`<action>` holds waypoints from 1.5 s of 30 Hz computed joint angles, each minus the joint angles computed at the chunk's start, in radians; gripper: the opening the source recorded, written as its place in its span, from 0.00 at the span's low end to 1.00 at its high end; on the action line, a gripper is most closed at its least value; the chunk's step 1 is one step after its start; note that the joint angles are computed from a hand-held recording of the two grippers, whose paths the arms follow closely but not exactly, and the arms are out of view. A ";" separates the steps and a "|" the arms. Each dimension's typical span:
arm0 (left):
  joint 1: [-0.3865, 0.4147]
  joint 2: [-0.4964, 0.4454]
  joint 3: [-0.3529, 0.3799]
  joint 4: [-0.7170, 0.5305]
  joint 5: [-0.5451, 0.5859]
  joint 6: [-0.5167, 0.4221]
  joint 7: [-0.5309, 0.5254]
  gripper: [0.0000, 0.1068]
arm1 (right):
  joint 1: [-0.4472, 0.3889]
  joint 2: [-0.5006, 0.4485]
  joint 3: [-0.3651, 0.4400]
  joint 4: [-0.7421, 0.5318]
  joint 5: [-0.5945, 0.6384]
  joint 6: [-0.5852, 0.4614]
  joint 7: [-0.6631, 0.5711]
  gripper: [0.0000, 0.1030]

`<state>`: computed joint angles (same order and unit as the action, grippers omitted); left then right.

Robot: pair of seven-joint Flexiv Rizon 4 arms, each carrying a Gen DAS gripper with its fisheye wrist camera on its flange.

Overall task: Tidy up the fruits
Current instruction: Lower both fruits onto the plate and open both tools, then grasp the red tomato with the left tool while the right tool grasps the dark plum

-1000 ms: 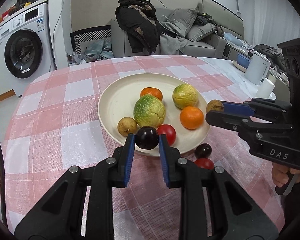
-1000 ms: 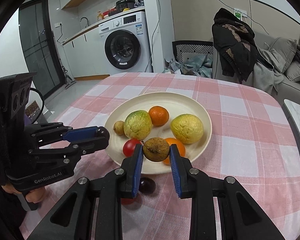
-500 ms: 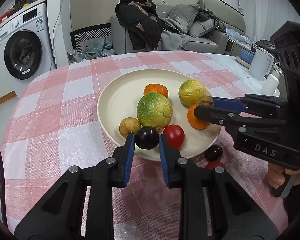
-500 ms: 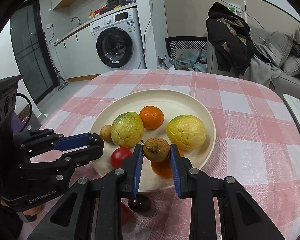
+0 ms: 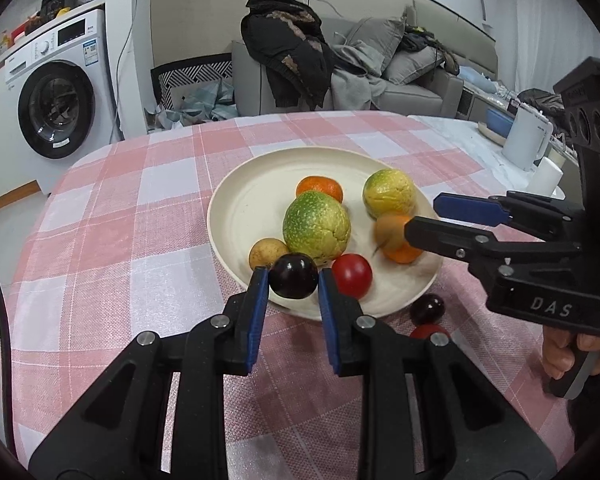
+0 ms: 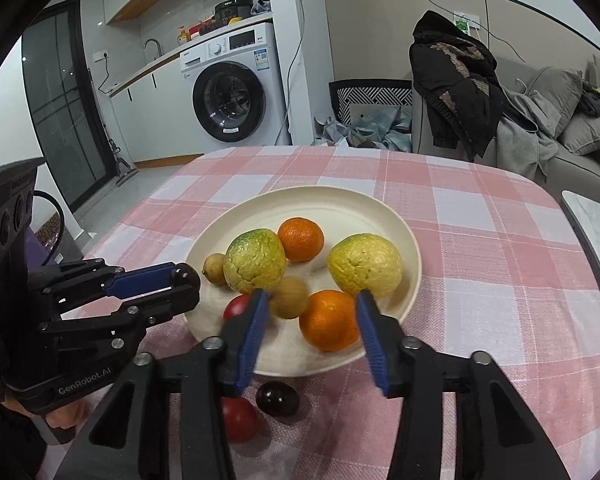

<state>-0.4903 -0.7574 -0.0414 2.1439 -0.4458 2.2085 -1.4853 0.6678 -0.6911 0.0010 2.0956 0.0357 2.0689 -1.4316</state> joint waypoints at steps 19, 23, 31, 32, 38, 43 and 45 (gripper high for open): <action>-0.087 0.105 -0.021 0.161 -0.127 0.127 -0.039 0.96 | 0.069 0.113 -0.048 0.142 0.156 0.027 -0.057 1.00; -0.118 0.095 -0.018 0.157 -0.168 0.120 -0.017 0.96 | 0.074 0.118 -0.045 0.161 0.157 0.033 -0.076 1.00; -0.122 0.075 -0.024 0.144 -0.172 0.129 -0.018 0.96 | 0.047 0.108 -0.027 0.159 0.147 0.039 -0.085 1.00; -0.123 0.072 -0.024 0.141 -0.173 0.129 -0.015 0.96 | 0.043 0.108 -0.024 0.160 0.144 0.038 -0.085 1.00; -0.127 0.053 -0.027 0.126 -0.173 0.143 -0.006 0.96 | 0.034 0.108 -0.020 0.163 0.132 0.038 -0.088 1.00; -0.121 0.039 -0.035 0.121 -0.156 0.172 -0.018 0.96 | 0.017 0.108 -0.012 0.166 0.124 0.043 -0.085 1.00; -0.117 0.035 -0.037 0.118 -0.139 0.186 -0.018 0.96 | 0.011 0.108 -0.009 0.167 0.120 0.044 -0.084 1.00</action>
<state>-0.6072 -0.7228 -0.0786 2.2617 -0.5852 2.3940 -1.5031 0.6783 -0.5835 -0.0082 2.2625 0.1556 2.1128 -1.5151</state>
